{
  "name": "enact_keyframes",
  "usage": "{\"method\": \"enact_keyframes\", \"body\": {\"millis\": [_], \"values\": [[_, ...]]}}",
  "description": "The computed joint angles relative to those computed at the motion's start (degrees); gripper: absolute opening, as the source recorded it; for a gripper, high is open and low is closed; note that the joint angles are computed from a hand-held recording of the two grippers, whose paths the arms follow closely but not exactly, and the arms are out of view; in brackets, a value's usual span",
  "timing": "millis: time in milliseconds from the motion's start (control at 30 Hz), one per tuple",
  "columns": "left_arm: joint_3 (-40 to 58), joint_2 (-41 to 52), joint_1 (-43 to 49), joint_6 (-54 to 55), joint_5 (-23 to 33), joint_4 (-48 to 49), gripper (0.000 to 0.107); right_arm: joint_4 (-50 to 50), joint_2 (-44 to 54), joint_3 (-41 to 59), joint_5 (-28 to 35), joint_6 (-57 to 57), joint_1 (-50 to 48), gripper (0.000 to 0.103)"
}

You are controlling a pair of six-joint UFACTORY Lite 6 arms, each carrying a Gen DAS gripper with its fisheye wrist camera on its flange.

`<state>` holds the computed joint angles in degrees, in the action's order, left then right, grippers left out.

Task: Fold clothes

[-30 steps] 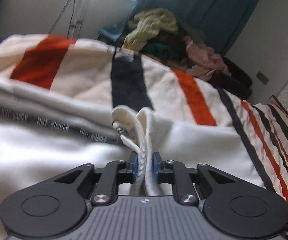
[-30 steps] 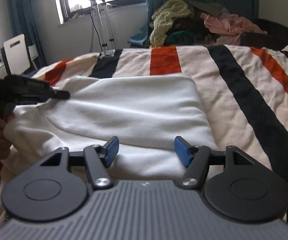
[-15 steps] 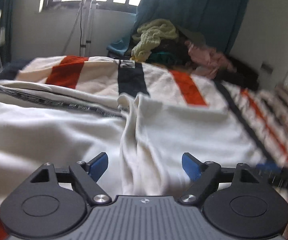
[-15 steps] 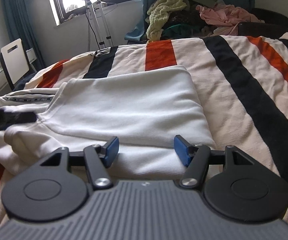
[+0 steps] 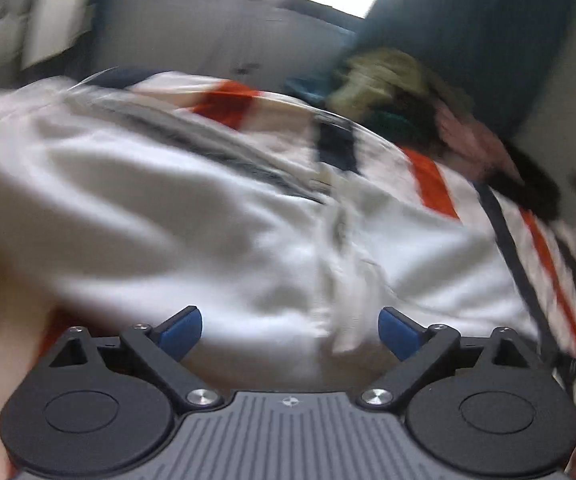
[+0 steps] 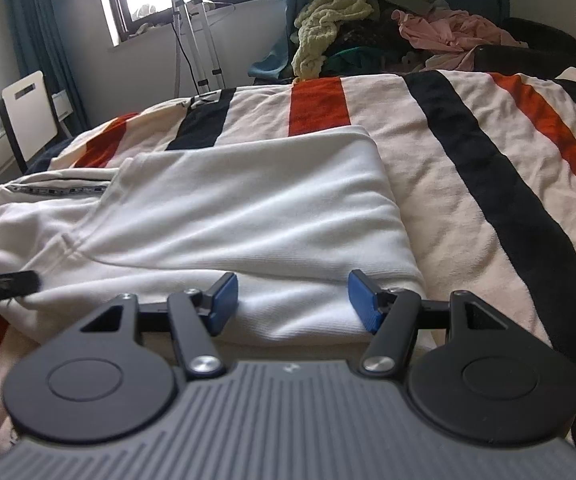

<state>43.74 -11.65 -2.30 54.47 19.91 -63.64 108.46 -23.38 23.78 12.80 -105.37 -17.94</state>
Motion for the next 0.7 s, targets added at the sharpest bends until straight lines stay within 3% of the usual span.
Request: {"method": "enact_keyframes", "body": {"millis": [67, 167, 300, 467, 567, 633, 700], "values": [[-0.7, -2.8, 7.0, -5.4, 3.6, 2.3, 0.098, -3.5, -1.1, -0.3, 0.2, 3.4, -0.5, 0.063], [-1.2, -3.2, 18.5, -5.4, 9.7, -3.0, 0.103, -8.1, -2.4, -0.7, 0.7, 7.9, -0.9, 0.064], [4.7, 7.5, 24.6, -11.4, 11.2, -5.4, 0.103, -9.2, -2.9, -0.7, 0.3, 9.0, -0.2, 0.064], [8.1, 16.6, 25.8, -3.4, 10.4, -22.0, 0.101, -7.6, -3.3, -1.2, -0.2, 7.6, 0.2, 0.064], [10.4, 19.4, 25.8, 4.3, 7.6, -31.7, 0.081, -4.9, -3.8, -1.7, 0.7, 4.8, -0.6, 0.064], [13.6, 22.6, 25.6, 4.0, 5.3, -32.6, 0.064, -3.4, -4.3, -2.2, 2.2, 3.1, -1.4, 0.064], [17.3, 26.0, 25.6, 1.3, 2.9, -30.9, 0.032, -0.1, -4.2, -2.6, 2.6, -0.4, -1.1, 0.064]]}}
